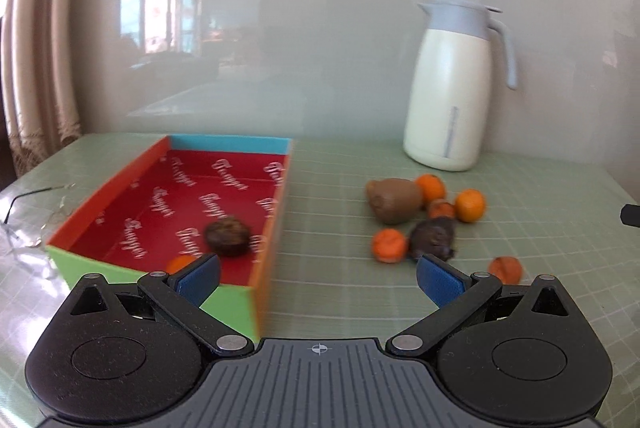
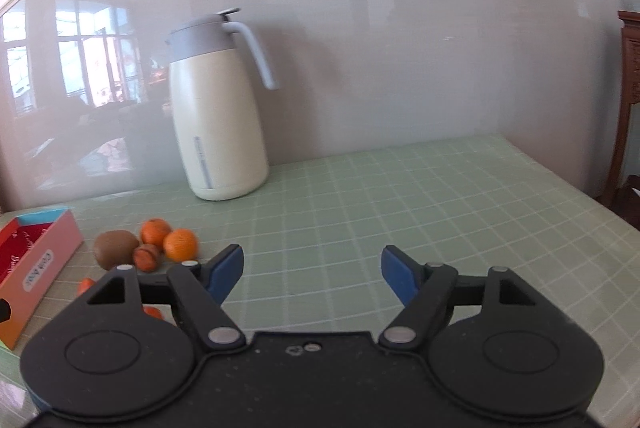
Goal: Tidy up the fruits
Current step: 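Reach the left tool to the carrot piece and grasp it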
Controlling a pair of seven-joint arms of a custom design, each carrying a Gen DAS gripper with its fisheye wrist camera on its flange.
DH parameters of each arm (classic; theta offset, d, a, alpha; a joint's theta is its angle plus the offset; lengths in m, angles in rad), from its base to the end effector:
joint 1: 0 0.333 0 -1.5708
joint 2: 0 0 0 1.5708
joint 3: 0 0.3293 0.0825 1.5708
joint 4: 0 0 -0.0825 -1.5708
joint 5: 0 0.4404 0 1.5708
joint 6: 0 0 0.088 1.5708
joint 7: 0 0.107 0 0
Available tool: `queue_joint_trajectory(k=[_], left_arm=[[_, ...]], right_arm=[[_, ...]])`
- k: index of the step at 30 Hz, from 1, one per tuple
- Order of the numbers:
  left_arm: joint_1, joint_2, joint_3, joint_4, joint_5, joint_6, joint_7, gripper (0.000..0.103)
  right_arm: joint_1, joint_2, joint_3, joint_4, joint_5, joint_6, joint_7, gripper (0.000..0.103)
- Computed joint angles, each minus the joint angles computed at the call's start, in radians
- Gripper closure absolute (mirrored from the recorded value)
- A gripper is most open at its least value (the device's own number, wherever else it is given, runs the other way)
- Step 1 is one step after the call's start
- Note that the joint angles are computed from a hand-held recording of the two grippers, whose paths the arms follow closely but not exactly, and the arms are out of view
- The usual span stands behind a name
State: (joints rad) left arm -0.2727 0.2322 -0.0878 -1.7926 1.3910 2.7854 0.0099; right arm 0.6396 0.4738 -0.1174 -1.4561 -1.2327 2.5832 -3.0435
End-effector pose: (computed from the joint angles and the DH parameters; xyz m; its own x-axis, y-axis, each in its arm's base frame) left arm 0.6495 -0.2877 0.4668 0.0345 -0.9994 0.0079 -0.4727 -0.0233 -0.8809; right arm 0.6718 0.4263 0.4693 -0.1435 -0.9819 -0.1240 -0.4158 0.1735 -0.8927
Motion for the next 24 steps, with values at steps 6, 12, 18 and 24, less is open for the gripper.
queue_joint_trajectory(k=[6,12,18,24], left_arm=[[-0.040,0.069,-0.008,0.077,-0.023,0.009,0.064,0.000],[-0.089,0.141,0.005,0.152,-0.119,0.024,0.180,0.000],[-0.157,0.209,0.046,0.231,-0.192,0.026,0.273,0.000],[-0.180,0.268,0.047,0.304,-0.310,0.020,0.386,0.029]], right_arm=[[-0.014,-0.058,0.002,-0.083,-0.029,-0.028,0.049,0.027],[-0.048,-0.097,0.031,-0.140,-0.034,-0.061,0.068,0.027],[-0.076,-0.130,0.052,-0.193,-0.053,-0.080,0.085,0.026],[-0.103,-0.166,0.074,-0.251,-0.063,-0.110,0.094,0.026]])
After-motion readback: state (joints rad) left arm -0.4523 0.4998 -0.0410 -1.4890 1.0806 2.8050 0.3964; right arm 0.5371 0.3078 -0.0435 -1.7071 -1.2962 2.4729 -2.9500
